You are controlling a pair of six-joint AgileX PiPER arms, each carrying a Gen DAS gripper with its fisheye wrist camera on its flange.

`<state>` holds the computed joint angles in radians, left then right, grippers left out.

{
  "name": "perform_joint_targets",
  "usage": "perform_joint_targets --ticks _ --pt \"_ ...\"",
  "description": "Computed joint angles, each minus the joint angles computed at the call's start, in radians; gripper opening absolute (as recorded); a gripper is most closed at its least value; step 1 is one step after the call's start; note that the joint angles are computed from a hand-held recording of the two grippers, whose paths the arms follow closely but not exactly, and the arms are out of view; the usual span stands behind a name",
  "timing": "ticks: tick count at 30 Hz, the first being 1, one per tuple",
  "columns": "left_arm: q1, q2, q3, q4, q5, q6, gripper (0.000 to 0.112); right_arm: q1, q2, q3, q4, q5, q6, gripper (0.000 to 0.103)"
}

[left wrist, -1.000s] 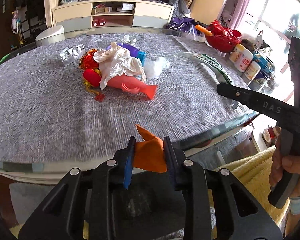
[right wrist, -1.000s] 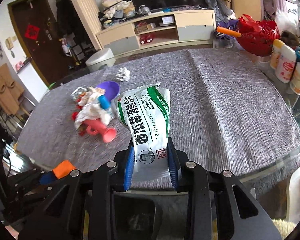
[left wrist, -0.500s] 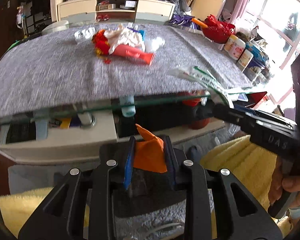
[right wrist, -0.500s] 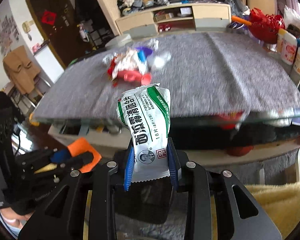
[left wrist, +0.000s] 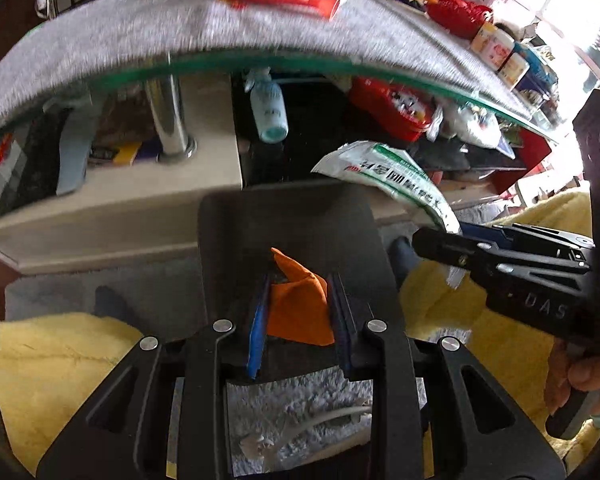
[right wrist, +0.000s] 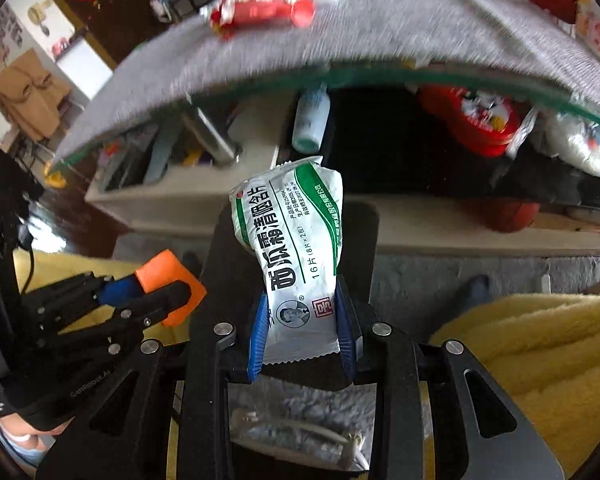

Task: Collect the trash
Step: 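Lower the orange paper and wet-wipe pack into the bin and release both, then grasp the white tissue with the left gripper while the right grasps the clear plastic wrap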

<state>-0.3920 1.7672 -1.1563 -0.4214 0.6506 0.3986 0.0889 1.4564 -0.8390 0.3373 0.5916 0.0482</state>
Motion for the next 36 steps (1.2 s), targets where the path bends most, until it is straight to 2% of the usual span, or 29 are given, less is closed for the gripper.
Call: perform_joint_targets --ticks 8,13,18,20,23,25,27,28,30,32,36 --pt "0.001 0.072 -0.012 -0.006 0.018 0.012 0.027 -0.007 0.111 -0.03 0.044 0.002 -0.034 0.031" --pt "0.0 0.099 -0.029 -0.002 0.035 0.006 0.029 0.006 0.134 -0.045 0.013 0.002 -0.001 0.034" --pt "-0.004 0.111 -0.041 0.006 0.046 -0.008 0.033 -0.002 0.137 -0.051 0.005 -0.003 0.01 0.041" --pt "-0.003 0.113 -0.043 0.016 0.046 -0.017 0.033 -0.007 0.137 -0.053 0.01 -0.004 0.007 0.05" --pt "-0.001 0.113 -0.043 0.024 0.046 -0.028 0.035 -0.014 0.132 -0.055 0.025 -0.004 -0.005 0.053" --pt "0.0 0.11 -0.042 0.032 0.042 -0.037 0.039 -0.018 0.124 -0.055 0.024 -0.006 0.0 0.054" --pt "0.002 0.102 -0.038 0.039 0.035 -0.045 0.052 -0.024 0.113 -0.059 0.013 -0.008 0.014 0.059" --pt "0.004 0.096 -0.037 0.044 0.032 -0.05 0.055 -0.025 0.105 -0.061 -0.002 -0.01 0.028 0.064" --pt "0.007 0.087 -0.041 0.054 0.028 -0.063 0.067 -0.025 0.092 -0.069 -0.034 -0.01 0.057 0.071" --pt "0.012 0.077 -0.047 0.06 0.028 -0.07 0.075 -0.022 0.076 -0.078 -0.082 -0.011 0.103 0.083" --pt "0.029 0.052 -0.071 0.068 0.035 -0.082 0.093 -0.034 0.041 -0.102 -0.156 -0.012 0.164 0.094"
